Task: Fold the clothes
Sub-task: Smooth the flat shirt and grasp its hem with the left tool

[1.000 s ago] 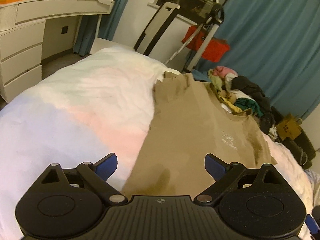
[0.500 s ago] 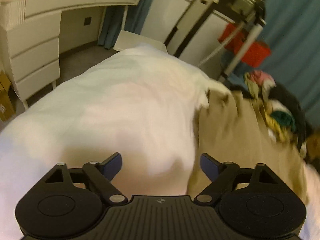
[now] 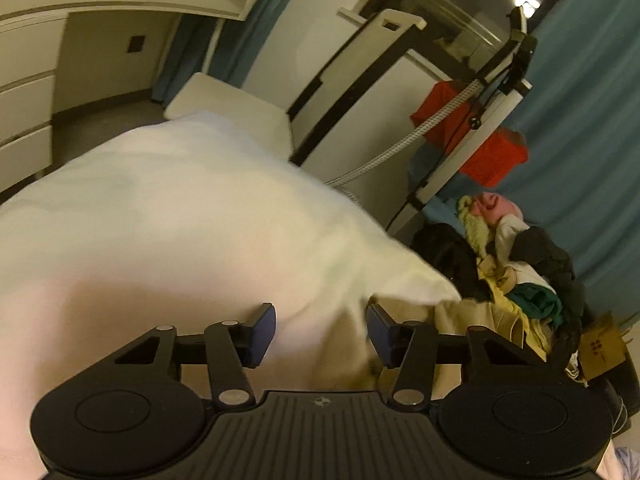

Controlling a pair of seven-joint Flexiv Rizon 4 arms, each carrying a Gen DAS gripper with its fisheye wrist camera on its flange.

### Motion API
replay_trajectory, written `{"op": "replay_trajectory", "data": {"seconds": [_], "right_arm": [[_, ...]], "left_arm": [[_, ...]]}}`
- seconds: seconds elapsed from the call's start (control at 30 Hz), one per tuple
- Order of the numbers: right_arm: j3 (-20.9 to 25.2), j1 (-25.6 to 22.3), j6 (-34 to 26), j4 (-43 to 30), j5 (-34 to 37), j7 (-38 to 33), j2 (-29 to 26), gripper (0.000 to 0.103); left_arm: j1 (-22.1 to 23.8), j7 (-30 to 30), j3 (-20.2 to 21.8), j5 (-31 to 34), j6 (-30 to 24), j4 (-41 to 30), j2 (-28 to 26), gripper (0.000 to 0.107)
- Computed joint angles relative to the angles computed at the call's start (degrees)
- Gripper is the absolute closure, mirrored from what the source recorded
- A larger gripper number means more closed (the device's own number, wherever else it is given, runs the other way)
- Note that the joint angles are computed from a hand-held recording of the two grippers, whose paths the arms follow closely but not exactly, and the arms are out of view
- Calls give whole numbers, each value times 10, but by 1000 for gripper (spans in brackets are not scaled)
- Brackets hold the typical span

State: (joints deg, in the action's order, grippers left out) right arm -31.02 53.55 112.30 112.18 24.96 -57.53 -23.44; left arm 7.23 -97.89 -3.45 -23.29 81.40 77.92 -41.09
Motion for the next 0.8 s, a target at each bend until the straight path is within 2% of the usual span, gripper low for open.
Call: {"op": "replay_trajectory", "data": {"seconds": [0.07, 0.13, 0.23, 0.3, 0.37, 0.4, 0.43, 0.6, 0.73, 0.8], "right_arm": [[37, -35, 10, -10, -9, 7, -9, 0], [82, -77, 19, -19, -13, 20, -15, 0], [124, -113, 34, -29, -7, 34, -21, 0], [141, -126, 42, -33, -1, 36, -23, 0], [145, -127, 43, -35, 5, 29, -22, 0], [147, -127, 42, -36, 8, 25, -21, 0], [147, -126, 41, -36, 12, 23, -20, 0], [148, -124, 34, -36, 24, 22, -15, 0], [160, -137, 40, -32, 17, 22, -15, 0], [164, -140, 39, -31, 16, 21, -15, 0]], "left_arm": [[-2, 29, -2, 17, -22, -45, -25, 57], [-20, 43, 22, 43, -52, -92, -47, 57], [-23, 83, 12, 61, -63, -123, -66, 60], [-28, 112, 8, 72, -70, -137, -73, 68], [-45, 128, 30, 95, -85, -152, -77, 89], [-56, 123, 47, 106, -91, -161, -80, 95], [-67, 116, 63, 117, -97, -170, -83, 103], [-114, 50, 159, 199, -127, -224, -86, 104], [-165, -66, 299, 304, -200, -339, -119, 104], [-174, -115, 334, 334, -244, -378, -132, 103]]}}
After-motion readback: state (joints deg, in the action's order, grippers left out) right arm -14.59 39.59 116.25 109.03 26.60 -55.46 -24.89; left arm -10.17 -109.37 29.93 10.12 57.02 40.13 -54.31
